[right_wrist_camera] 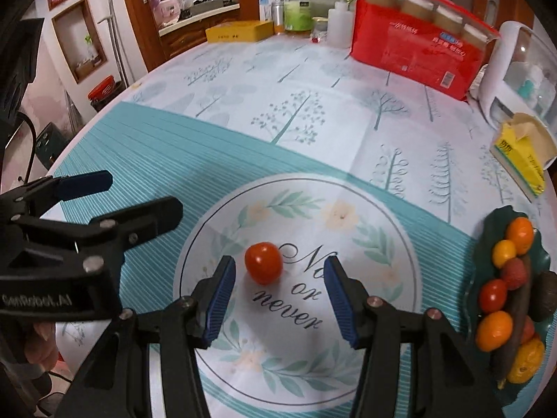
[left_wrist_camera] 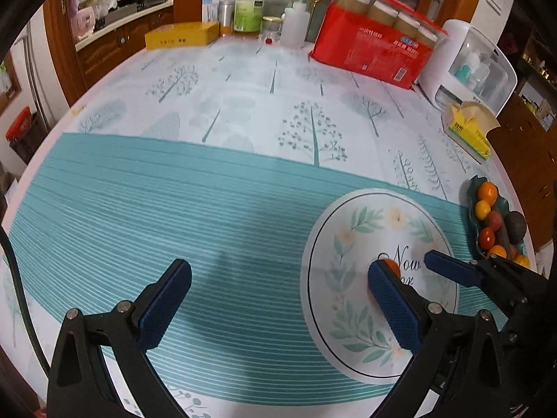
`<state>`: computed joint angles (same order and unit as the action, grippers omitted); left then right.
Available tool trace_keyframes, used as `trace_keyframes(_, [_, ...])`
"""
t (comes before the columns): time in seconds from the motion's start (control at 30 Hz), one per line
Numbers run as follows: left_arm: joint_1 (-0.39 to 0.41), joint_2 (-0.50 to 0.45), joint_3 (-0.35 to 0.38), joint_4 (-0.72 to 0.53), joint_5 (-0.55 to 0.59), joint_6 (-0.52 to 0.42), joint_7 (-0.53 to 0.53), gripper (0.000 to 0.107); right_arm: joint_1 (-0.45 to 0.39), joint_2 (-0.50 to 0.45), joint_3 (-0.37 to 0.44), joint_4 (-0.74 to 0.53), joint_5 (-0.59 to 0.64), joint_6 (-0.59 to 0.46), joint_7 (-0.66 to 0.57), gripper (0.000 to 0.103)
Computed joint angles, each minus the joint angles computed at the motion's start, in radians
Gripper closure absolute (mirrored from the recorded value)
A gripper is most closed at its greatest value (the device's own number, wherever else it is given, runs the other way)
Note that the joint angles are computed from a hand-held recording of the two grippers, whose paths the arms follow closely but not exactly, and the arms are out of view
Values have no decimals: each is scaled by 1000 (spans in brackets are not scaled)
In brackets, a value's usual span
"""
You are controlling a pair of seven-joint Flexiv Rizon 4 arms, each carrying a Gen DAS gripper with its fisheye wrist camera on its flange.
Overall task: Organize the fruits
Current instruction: 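Grasp the last red cherry tomato with the right tool, then carry the tomato onto the green plate and open the right tool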
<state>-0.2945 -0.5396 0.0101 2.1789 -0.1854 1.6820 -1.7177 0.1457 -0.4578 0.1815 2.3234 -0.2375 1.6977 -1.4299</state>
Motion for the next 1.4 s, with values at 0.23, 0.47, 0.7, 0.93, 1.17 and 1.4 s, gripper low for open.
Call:
trace_keyframes(0.23, [24,-9,-24,0,-3,-11,-2,6,-29,-40,34,-29,1,-21,-1,61])
trace_keyframes(0.47, [26,-13,-32,-2,0,-24,-3,6,-72,-69,84,-42,-1,-7,-20,77])
trace_keyframes(0.7, [44,-15,-58,-4,2,-39,4,6,-156,-89,160,-51,-3,-7,-9,77])
trace_keyframes(0.93, [84,-5,-122,-4,4,-61,34,6,-221,-65,208,-13,4,-2,-8,78])
trace_keyframes(1.17, [3,22,-72,-33,16,-125,31,6,-342,-24,281,39,17,0,6,78])
trace_keyframes(1.4, [-87,48,-46,-104,62,-185,20,6,-425,83,254,79,50,1,38,78])
